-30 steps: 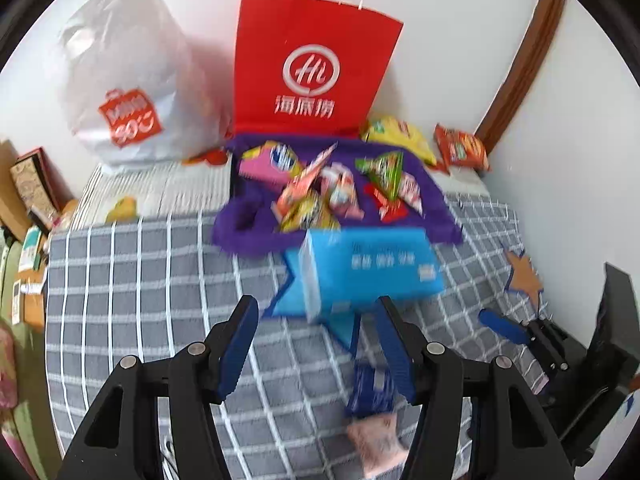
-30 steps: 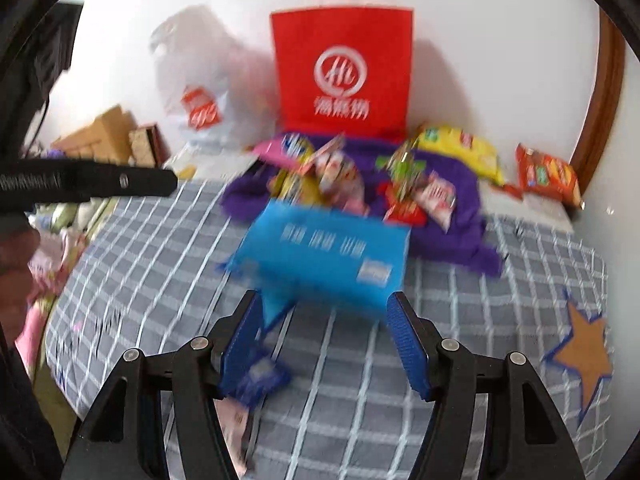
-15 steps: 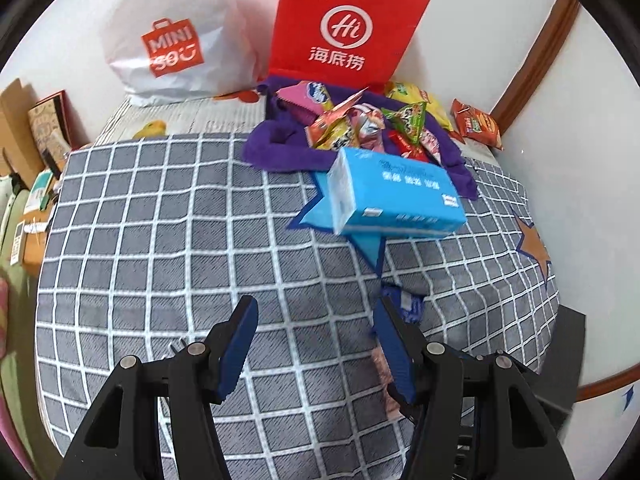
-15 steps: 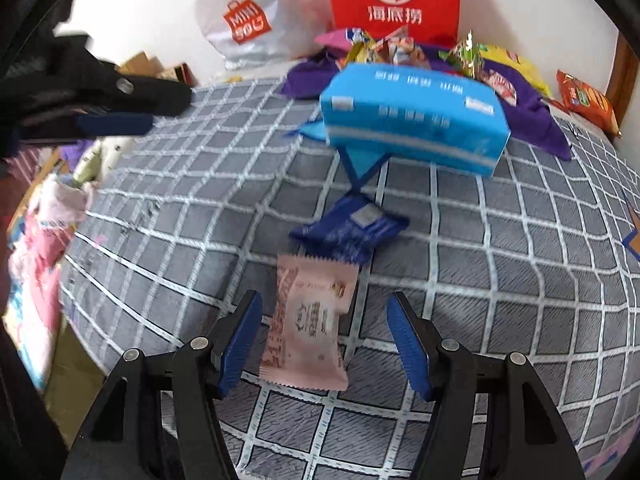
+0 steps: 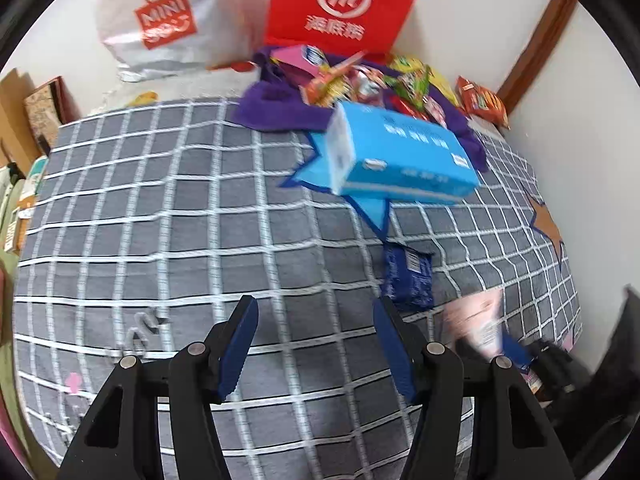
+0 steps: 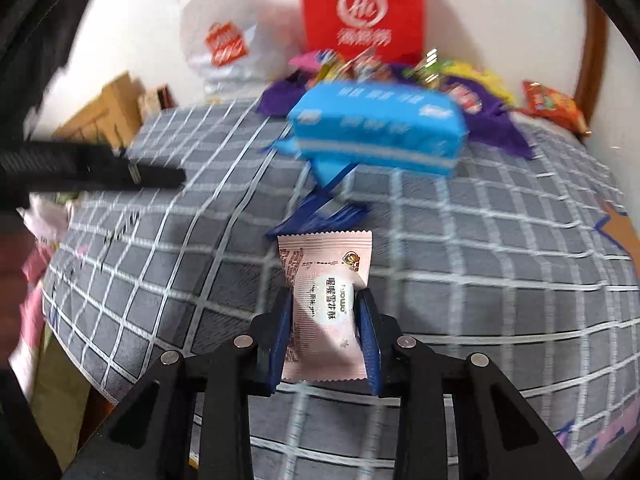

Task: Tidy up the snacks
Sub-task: 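Grasp the pink wafer packet with the right tool while the left grasps the blue biscuit packet, then carry the pink wafer packet and blue biscuit packet over the purple towel with both tools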

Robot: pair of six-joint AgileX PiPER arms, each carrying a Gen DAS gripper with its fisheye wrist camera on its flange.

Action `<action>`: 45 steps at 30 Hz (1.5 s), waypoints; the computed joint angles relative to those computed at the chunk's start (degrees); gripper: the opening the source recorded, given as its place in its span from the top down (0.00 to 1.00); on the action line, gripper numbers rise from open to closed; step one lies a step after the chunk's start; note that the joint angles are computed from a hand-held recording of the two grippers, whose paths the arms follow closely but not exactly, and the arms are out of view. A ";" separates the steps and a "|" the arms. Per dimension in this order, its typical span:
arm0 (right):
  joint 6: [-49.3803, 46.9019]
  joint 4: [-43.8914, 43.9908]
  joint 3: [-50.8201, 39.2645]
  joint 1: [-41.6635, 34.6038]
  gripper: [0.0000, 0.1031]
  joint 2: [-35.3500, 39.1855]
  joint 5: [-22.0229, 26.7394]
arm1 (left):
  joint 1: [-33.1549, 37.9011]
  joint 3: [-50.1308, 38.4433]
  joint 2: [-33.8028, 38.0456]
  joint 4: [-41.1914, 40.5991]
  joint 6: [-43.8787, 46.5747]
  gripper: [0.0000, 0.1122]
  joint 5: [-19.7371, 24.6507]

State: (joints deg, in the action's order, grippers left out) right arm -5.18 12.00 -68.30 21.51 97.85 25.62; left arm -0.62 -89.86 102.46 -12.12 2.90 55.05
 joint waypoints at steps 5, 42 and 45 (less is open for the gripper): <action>5.70 -7.93 2.09 -5.12 0.69 -3.18 -4.52 | -4.37 -1.98 3.82 0.29 -0.49 0.49 -1.65; 7.67 -8.53 -7.14 -13.43 0.58 11.65 -5.56 | -15.68 3.98 7.61 22.90 -20.19 0.61 -18.53; 6.69 -7.46 -7.09 -13.58 0.58 11.67 -5.56 | -15.97 5.00 7.62 26.08 -22.97 0.61 -20.84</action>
